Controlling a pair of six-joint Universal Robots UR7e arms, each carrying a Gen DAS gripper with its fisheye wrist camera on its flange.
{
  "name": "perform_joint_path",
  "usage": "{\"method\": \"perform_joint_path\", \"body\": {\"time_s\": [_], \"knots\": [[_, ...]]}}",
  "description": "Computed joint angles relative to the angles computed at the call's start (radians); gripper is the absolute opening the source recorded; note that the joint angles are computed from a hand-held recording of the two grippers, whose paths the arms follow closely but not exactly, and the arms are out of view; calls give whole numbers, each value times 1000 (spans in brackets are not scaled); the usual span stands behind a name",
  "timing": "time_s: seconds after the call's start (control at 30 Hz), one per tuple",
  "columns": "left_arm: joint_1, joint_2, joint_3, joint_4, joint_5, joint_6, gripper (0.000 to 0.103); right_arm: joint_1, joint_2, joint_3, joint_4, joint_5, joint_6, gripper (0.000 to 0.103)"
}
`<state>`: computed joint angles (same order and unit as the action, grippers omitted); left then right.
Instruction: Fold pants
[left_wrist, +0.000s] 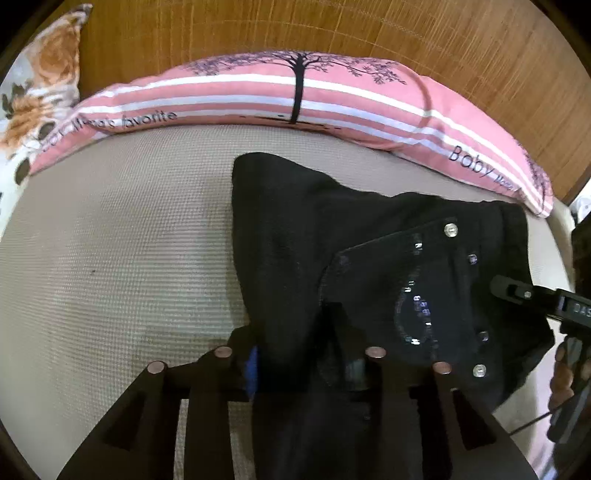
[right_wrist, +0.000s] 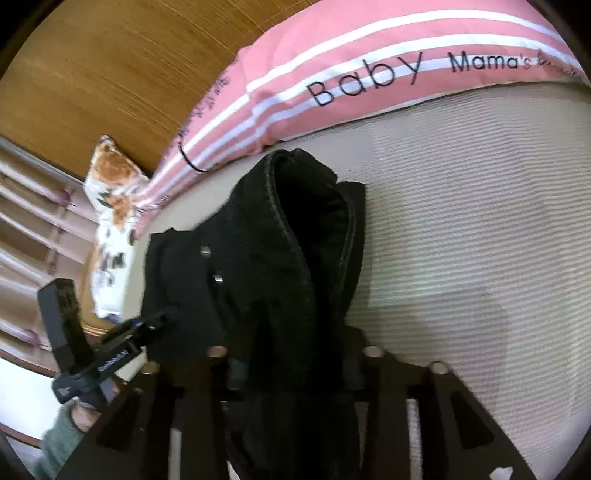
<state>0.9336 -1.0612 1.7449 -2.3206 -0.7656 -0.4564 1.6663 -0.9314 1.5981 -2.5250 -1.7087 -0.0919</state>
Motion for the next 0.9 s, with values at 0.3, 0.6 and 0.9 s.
{"method": "perform_joint_path", "body": {"time_s": [0.3,0.6,0.9], "knots": [[-92,-74,160,46,117,-148,55,30,-90,159,-130,-99,-71,53],[-247,-156,240,357,217,-497,60,104,-204,350,-342,-255,-134,57],[-379,-195,249,595,210,-745,71,211,-255,478,-472,-393,-122,86]]}}
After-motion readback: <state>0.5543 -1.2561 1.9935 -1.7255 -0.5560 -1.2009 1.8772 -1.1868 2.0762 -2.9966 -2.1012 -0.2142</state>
